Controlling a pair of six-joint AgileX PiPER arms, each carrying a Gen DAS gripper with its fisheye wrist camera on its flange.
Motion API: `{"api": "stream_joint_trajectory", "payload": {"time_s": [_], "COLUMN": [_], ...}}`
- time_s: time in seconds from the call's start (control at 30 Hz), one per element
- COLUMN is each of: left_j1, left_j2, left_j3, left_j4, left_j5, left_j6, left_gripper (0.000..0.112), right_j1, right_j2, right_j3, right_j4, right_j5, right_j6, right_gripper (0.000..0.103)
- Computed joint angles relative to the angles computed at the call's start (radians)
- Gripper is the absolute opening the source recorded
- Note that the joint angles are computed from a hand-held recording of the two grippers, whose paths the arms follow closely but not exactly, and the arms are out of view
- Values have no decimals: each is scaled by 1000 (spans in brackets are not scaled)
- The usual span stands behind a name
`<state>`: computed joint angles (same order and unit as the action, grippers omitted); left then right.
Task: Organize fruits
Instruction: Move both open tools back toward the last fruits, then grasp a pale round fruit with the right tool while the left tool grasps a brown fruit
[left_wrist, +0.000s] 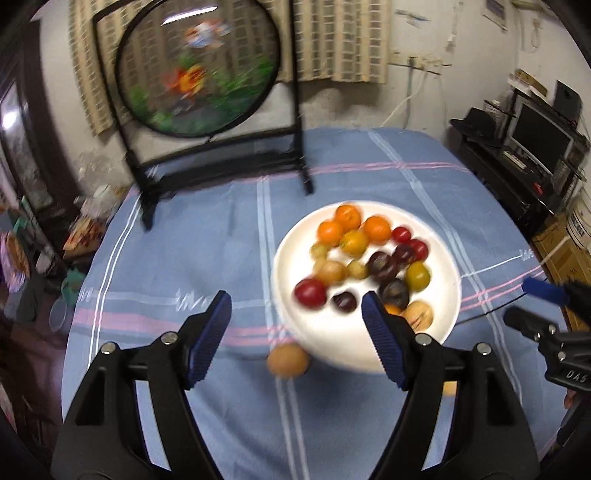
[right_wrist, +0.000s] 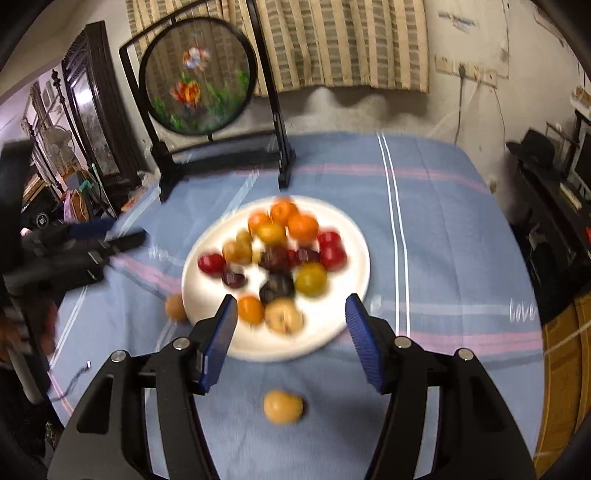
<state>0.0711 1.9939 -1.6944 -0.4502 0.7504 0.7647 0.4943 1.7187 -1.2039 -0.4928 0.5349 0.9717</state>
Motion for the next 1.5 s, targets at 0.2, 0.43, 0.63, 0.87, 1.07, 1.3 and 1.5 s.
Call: {"api": "stream_joint_trajectory", "payload": {"time_s": [0.2,0.43,0.63,0.87,1.07,1.3,1.5], "left_j1": [88,135,167,119,57,25,13], "left_j2": [-7,-39,-26,16,111,266,382], "left_j3": [81,160,146,142,89,-65,-227], "left_j4": [33,41,66,71,51,43,55], "left_j5": [10,-8,1,0,-24,12,80], "left_j6": [-13,18,-12,14,75,134,116], "left_gripper": [75,75,74,75,75,75,71], "right_j1": [86,94,82,52,53,65,76], "right_j2": [65,173,243,144,102,134,151], "right_j3": [93,55,-19,47,74,41,8], "right_j4": [-64,-32,96,154,161,200,200], "right_j5": [19,-5,24,-25,-28,-3,10], "right_j6": [72,45,-132,-140,-123,-134,-121], "right_gripper": [61,61,39,39,39,39,39]}}
